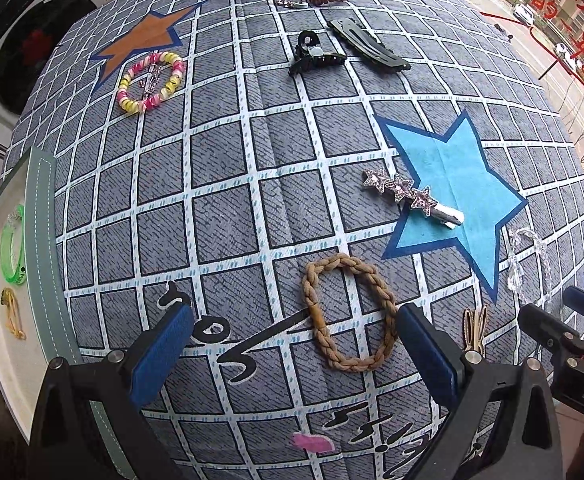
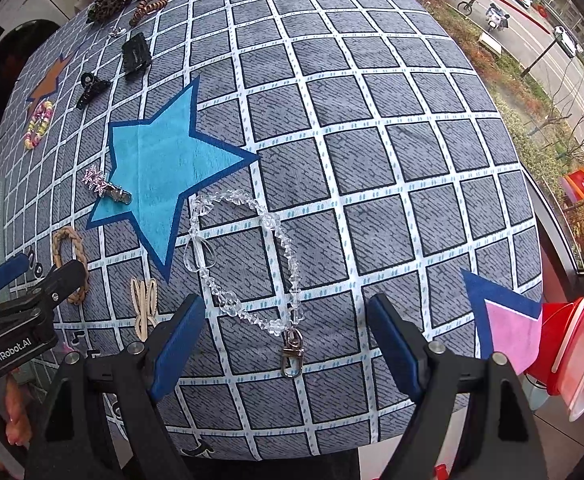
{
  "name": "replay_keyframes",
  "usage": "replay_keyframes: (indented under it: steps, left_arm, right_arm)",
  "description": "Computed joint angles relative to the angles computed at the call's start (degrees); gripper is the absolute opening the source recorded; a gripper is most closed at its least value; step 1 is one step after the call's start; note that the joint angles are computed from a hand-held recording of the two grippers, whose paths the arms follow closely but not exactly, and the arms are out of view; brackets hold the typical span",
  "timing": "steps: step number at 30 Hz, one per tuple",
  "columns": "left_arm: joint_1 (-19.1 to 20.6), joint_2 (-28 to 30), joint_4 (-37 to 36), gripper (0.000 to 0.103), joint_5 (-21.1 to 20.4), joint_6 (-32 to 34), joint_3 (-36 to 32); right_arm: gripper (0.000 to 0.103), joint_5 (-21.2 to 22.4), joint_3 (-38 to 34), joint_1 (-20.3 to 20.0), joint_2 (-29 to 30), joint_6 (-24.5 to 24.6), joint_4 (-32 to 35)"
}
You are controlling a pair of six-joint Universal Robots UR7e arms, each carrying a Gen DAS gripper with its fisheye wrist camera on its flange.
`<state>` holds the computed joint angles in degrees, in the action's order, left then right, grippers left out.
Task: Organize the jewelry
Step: 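Move both tools back over the table toward the braided bracelet, then grasp the braided brown bracelet with the left gripper while the right gripper grasps the clear bead chain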
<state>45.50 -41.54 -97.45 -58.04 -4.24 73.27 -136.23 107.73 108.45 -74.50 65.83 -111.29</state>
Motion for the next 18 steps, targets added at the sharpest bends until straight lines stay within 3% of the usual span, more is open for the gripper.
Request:
replay_keyframes:
  steps: [7, 11, 13, 17, 18]
  left_arm:
    - [-0.06, -0.84, -2.42, 0.103, -0.06, -0.27, 2.88]
    - [-0.99, -1.6, -4.7, 0.093, -1.18, 0.53, 5.38]
    - [-1.57, -2.01, -5.16, 0.081, -1.79, 1.34, 5.92]
    - [-2.55, -2.15, -5.04, 0.062, -2.62, 1.85, 5.98]
    - [-2.67, -2.15, -5.15, 0.052, -2.82, 1.97, 5.96]
  right_arm:
    - [0.087, -3.16, -0.59, 0.14, 1.87, -3.64, 1.58]
    - [0.085, -2.95, -1.58, 0.01, 2.91, -4.83, 1.25]
    - [0.079, -3.06, -1.67, 0.25, 3.05, -5.56, 1.05]
    - [0.055, -2.99, -3.28, 1.27, 4.11, -7.04, 1.89]
    - [0.047, -2.94, -3.8, 1.48, 4.6, -7.28, 2.06]
